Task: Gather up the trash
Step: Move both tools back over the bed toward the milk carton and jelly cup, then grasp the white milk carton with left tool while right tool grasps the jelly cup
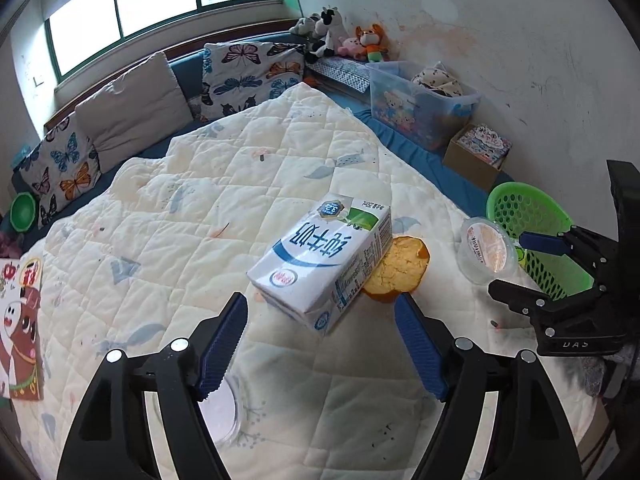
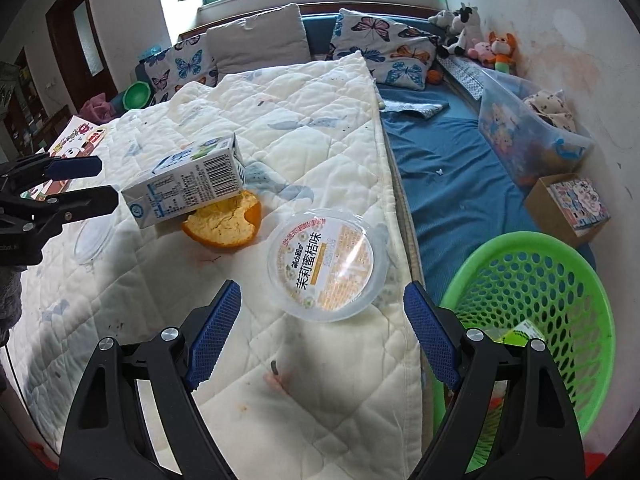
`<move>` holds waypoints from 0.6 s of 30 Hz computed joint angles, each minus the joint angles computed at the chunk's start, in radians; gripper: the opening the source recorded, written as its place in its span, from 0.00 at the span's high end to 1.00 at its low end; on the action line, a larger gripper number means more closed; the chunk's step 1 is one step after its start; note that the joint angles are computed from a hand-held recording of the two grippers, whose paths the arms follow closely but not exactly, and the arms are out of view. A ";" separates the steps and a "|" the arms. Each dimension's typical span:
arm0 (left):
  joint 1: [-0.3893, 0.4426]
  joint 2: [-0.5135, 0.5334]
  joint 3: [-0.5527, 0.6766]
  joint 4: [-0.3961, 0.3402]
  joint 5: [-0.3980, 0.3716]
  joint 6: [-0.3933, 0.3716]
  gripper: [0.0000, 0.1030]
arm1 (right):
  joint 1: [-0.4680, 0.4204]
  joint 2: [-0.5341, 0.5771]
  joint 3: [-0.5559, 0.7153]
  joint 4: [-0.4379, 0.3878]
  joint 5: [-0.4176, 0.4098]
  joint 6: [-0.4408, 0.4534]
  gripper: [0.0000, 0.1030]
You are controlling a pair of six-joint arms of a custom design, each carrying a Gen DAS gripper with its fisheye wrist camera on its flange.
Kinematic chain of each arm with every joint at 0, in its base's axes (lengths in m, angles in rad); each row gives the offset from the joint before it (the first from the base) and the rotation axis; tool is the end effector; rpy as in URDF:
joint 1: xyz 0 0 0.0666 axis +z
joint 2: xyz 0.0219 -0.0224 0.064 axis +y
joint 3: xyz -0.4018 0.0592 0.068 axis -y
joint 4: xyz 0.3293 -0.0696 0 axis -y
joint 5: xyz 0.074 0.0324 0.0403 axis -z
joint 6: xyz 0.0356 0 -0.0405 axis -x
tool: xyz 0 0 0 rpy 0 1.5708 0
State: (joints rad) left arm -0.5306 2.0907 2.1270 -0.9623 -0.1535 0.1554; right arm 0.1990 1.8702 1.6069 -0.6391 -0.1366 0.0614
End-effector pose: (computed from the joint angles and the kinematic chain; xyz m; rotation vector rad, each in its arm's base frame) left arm 0.5848 -0.3373 0.3701 0.4004 2.4515 -0.0991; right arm 0.5784 0.1212 0.3229 -0.3796 2.4461 0.2280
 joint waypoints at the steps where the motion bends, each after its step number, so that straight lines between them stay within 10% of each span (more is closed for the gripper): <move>1: 0.002 0.013 0.021 -0.010 0.003 -0.012 0.27 | 0.001 0.004 0.005 -0.002 -0.001 0.001 0.19; 18: 0.052 0.216 0.349 -0.192 0.119 -0.090 0.19 | -0.001 0.032 0.038 -0.017 -0.040 0.016 0.30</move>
